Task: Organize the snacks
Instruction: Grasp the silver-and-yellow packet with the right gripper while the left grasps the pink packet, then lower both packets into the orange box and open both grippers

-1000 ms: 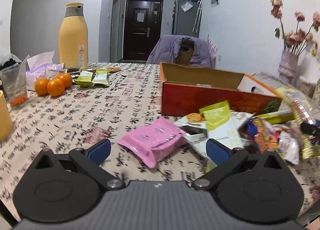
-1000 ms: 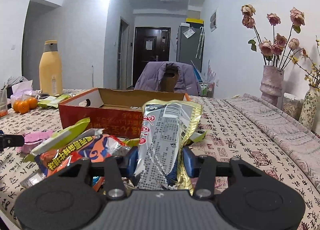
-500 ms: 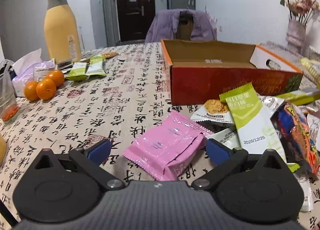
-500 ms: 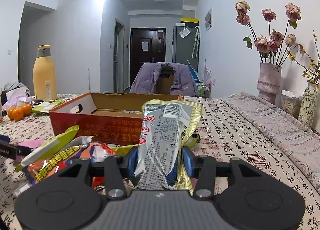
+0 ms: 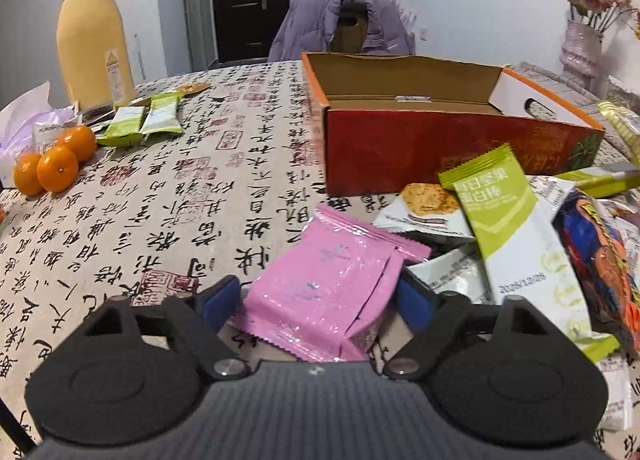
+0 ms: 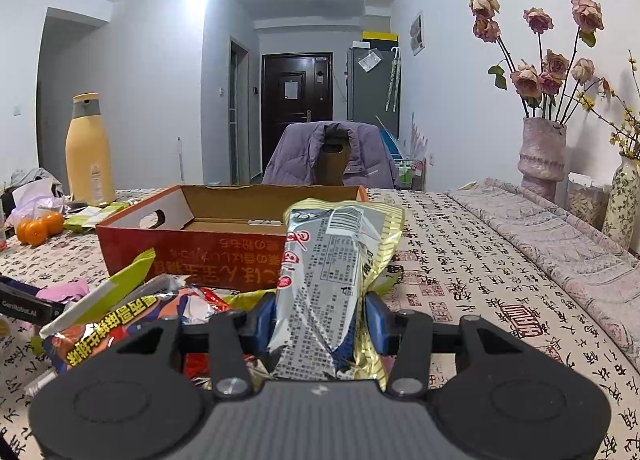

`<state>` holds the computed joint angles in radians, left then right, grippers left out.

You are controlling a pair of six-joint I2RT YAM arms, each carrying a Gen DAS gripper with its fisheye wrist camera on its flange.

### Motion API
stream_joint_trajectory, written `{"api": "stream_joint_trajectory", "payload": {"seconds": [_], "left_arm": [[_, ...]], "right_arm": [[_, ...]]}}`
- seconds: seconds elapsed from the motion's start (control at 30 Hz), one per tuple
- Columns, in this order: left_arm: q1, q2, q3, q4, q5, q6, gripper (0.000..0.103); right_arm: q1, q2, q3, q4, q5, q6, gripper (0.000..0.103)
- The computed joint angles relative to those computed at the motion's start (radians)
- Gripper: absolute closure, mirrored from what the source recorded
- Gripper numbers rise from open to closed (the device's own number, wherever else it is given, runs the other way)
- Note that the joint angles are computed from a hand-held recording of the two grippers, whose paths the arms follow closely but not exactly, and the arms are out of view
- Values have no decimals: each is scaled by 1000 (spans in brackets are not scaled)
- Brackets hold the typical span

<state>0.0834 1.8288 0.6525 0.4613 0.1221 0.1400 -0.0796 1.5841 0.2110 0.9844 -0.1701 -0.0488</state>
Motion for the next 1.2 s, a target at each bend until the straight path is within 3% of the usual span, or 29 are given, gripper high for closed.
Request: {"api": "stream_joint_trajectory", "payload": {"seconds": [0.03,0.1,0.57,0.9,1.2], "left_arm": [[1,-4,-11,12,8,4,31],[-3,-15,-36,40,14,17,34],[-52,-160,-196,198,-91,-32,35],[-126,-266,-170,150,-134,-90,35],[-202,-267,-16,55,-197,-137,35]], "right_arm": [[2,1,-1,1,0,1,57],[1,4,-2,3,-4,1,57],[-8,-8,-17,18,-21,4,57],[37,-52,26,-15,-15,29,57],[78,-67,169,-102,-2,51,57]]}}
